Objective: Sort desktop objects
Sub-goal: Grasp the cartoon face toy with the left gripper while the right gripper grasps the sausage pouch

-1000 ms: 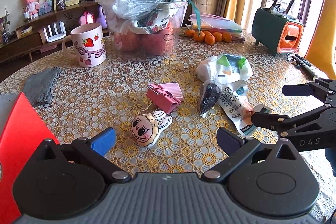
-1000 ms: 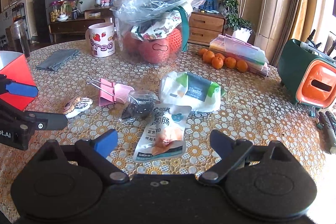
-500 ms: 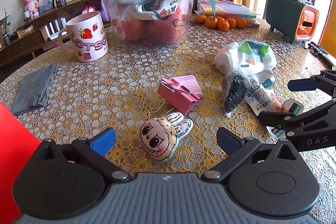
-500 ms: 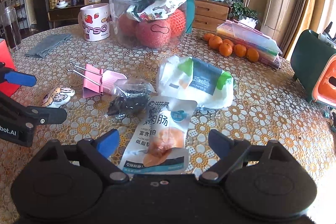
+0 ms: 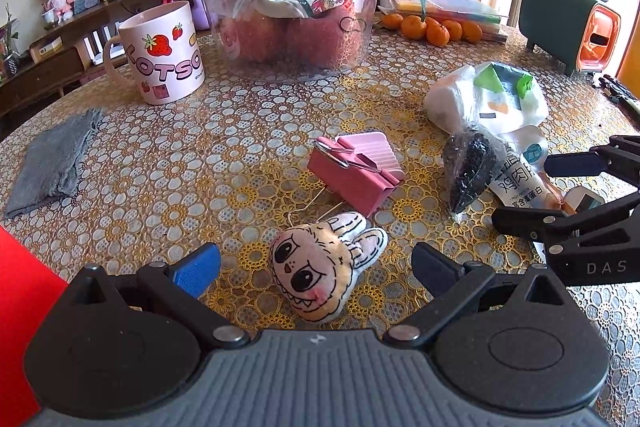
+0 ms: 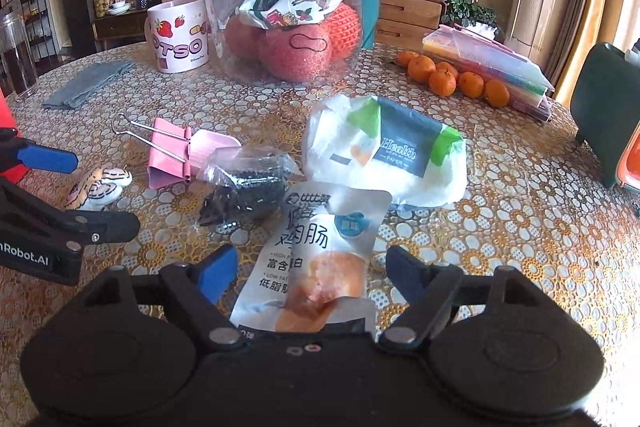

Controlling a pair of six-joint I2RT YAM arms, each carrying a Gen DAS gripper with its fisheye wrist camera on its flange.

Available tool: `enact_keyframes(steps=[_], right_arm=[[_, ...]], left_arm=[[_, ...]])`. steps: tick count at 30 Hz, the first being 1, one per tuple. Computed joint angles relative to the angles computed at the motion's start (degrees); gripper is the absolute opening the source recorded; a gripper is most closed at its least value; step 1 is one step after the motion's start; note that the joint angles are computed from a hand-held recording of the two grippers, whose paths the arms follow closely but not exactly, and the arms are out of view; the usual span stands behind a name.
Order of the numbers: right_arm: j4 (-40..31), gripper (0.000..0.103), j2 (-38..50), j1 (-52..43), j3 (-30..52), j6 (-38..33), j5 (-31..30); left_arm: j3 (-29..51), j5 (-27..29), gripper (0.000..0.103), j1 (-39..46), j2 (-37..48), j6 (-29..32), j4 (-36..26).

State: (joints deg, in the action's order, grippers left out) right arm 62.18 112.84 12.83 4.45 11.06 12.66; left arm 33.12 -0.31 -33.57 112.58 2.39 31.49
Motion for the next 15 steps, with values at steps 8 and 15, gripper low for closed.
enact_keyframes(steps=[8, 15], right_arm=[[4.23, 0.07, 2.36, -0.26, -0.71, 0.65, -1.08], [5.83, 0.061, 2.9, -0.6, -1.29, 1.24, -0.75]], left_arm=[[0.13, 0.1, 0.097, 0.2, 0.72, -0.42, 0.32], [-0.28, 1.08, 0.073, -0.12, -0.57, -1.24, -0.42]])
